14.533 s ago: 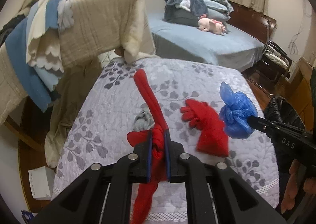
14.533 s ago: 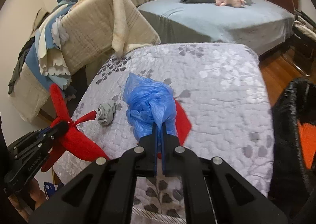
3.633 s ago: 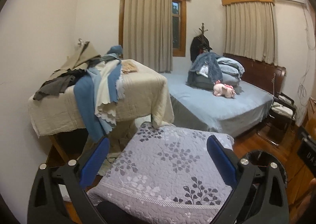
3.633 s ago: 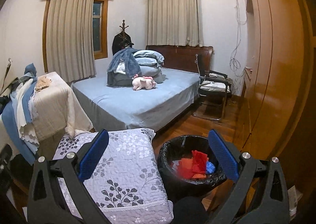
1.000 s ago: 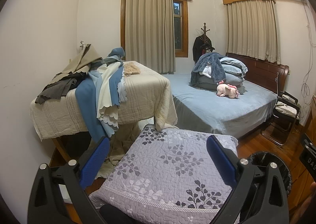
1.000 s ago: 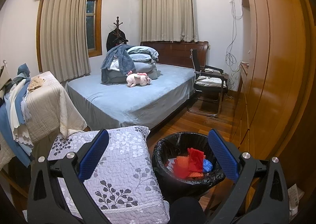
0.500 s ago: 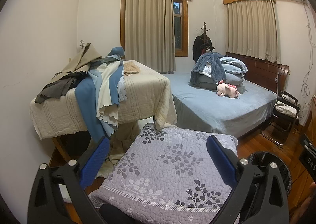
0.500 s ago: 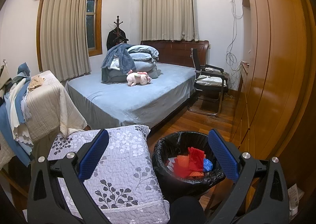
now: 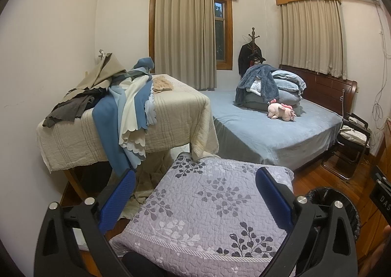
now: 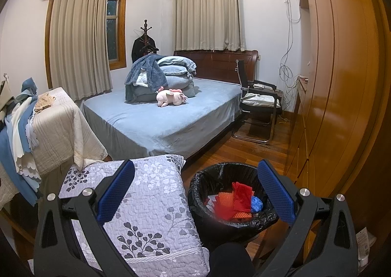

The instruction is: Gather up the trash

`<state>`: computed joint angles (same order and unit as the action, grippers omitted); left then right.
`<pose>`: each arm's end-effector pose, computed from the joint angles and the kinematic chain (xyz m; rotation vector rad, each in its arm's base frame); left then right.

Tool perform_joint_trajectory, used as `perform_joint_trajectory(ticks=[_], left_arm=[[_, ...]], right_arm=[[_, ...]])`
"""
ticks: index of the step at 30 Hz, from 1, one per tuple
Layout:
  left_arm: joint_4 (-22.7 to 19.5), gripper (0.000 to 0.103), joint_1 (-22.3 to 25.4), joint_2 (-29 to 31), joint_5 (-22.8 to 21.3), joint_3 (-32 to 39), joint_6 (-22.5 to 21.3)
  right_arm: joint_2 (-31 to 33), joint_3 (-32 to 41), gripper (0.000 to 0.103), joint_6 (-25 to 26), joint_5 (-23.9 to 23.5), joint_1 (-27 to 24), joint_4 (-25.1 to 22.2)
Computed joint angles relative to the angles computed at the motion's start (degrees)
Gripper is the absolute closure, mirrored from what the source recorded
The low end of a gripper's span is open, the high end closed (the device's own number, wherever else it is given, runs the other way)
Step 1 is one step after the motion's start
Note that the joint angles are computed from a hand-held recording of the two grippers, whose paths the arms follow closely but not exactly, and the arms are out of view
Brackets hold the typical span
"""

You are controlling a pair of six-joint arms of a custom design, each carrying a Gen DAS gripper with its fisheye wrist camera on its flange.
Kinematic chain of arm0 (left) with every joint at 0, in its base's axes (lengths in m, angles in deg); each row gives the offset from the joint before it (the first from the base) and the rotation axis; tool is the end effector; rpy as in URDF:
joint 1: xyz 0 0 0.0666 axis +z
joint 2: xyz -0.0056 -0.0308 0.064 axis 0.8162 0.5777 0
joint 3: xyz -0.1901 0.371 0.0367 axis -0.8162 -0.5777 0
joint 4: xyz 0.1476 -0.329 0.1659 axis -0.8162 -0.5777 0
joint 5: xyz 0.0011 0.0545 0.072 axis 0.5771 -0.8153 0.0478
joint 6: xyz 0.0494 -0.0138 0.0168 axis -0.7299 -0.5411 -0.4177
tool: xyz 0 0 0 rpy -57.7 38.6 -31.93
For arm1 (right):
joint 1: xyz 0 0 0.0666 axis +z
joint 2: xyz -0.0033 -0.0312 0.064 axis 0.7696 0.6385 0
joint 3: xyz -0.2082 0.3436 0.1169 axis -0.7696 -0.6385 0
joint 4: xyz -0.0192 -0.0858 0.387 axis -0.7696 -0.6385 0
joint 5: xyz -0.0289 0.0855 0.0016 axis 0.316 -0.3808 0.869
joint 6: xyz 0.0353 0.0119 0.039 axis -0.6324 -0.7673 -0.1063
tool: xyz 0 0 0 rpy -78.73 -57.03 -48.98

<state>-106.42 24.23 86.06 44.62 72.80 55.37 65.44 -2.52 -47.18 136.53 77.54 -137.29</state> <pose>0.4441 -0.2473 0.5763 0.1528 2.0036 -0.0711 0.3653 0.1530 0.5603 0.7579 1.8945 -0.4848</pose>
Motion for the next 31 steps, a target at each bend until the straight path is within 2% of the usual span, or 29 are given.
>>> perform_joint_trajectory(ticks=[31], left_arm=[[-0.66, 0.006, -1.27, -0.29, -0.69, -0.53, 1.56]], right_arm=[[-0.31, -0.36, 0.005, 0.05, -0.44, -0.16, -0.11]])
